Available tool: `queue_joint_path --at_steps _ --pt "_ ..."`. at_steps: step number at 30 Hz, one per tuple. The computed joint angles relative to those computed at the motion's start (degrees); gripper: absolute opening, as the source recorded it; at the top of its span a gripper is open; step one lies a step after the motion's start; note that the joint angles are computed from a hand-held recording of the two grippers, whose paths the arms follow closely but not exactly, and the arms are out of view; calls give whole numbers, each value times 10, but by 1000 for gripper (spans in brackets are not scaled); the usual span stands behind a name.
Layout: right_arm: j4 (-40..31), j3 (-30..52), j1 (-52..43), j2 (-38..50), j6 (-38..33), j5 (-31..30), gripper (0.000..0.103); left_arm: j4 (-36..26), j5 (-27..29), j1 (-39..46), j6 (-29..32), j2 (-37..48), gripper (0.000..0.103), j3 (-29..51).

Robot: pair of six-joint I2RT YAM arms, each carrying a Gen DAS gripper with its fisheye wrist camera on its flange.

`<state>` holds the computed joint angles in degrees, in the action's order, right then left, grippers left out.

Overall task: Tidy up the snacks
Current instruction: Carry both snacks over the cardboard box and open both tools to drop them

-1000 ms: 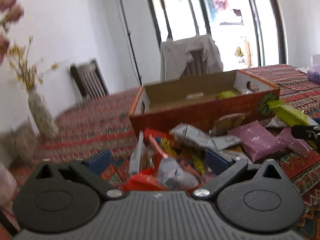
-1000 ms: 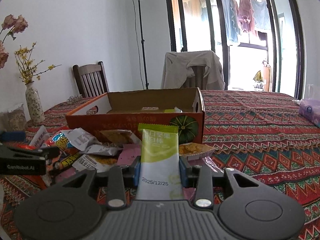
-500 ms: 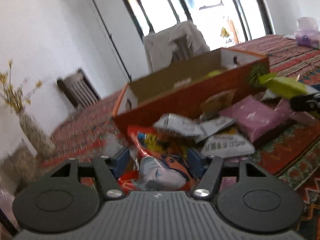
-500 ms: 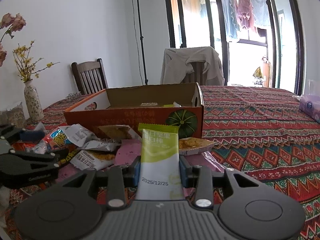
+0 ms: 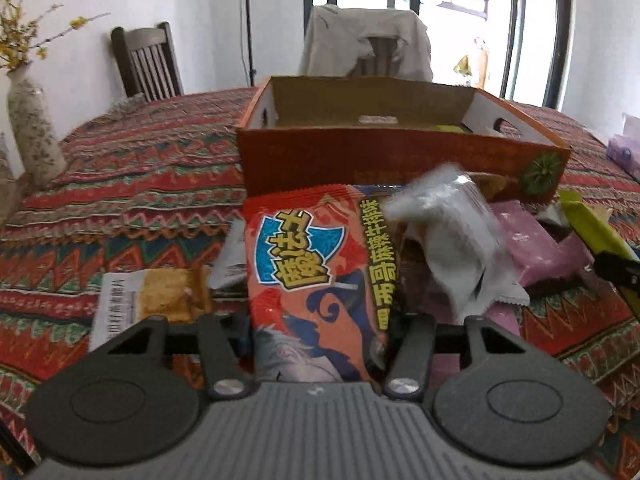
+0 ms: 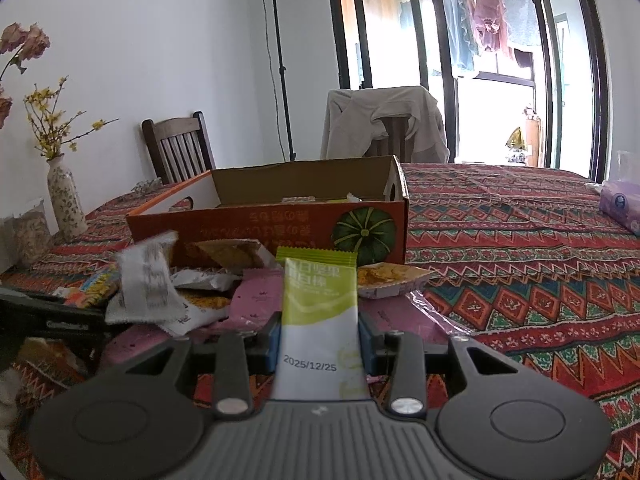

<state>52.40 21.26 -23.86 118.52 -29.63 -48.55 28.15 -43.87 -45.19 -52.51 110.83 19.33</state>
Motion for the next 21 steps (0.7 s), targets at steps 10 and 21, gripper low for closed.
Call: queue_joint_path --at_steps 10,21 --pt "4 -11 -4 -12 1 -7 37 -61 -74 -45 -54 -116 54 -49" --pt "52 -20 26 -53 67 -7 37 -1 -83 -6 73 -185 54 -38"
